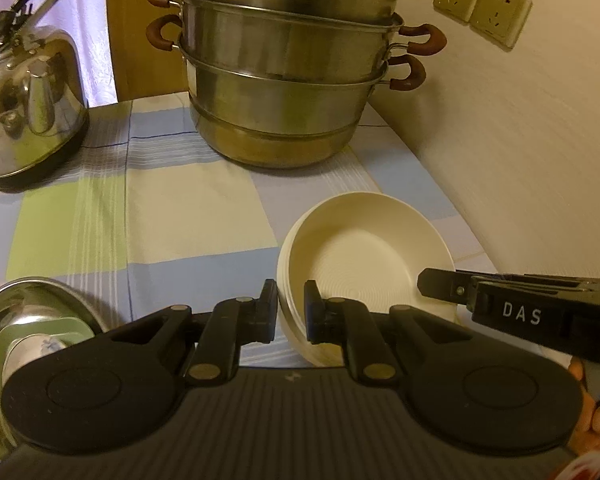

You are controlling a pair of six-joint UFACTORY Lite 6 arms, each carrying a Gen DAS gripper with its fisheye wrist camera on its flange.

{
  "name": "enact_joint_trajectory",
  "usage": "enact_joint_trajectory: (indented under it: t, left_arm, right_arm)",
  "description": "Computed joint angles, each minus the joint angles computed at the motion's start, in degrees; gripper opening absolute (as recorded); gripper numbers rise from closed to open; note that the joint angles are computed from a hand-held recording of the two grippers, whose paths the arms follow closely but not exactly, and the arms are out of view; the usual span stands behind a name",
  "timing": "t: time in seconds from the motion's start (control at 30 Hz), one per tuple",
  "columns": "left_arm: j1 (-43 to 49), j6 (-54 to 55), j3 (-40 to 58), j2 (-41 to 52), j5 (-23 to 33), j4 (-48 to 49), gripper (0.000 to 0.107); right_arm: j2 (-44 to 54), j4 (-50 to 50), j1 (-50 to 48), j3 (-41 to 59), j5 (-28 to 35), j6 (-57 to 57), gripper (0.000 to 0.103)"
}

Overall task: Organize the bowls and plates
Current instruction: 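Carry the cream bowl stack over the white bowl and lower it in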

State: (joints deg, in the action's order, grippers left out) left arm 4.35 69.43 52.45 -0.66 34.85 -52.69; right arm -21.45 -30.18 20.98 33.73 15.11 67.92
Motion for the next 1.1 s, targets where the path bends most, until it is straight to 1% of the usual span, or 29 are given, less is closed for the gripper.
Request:
enact_joint_trajectory:
  t: [0.23, 0.5, 0.57, 0.77, 1.1]
  left_arm:
    - [-2.71, -0.17, 2.36, 5.44, -2.39, -0.51, 0.012]
    - [-3.64, -0.98, 3.81, 8.65, -2.84, 0.27, 0.012]
    - [-3.73, -1.02, 4.03, 8.88, -2.67, 0.57, 0.012]
    - [-3.91, -2.45, 4.8, 9.93, -2.2, 1.97, 0.012]
    - [-4.06, -3.57, 4.98, 10.19, -1.76, 3.37, 0.012]
  right_arm:
    - [4.44, 2.7, -3.84, 0.61, -3.24, -4.28, 0.013]
    - [7.92, 11.65, -6.74, 0.11, -6.36, -13.89, 0.013]
    - [8.43, 11.29, -6.82, 0.15, -6.42, -13.49, 0.013]
    - [8.86, 21.99, -8.11, -0.06, -6.66, -24.19, 0.013]
    - [9.12, 28.92, -8.87, 0.46, -5.46, -31.33, 0.013]
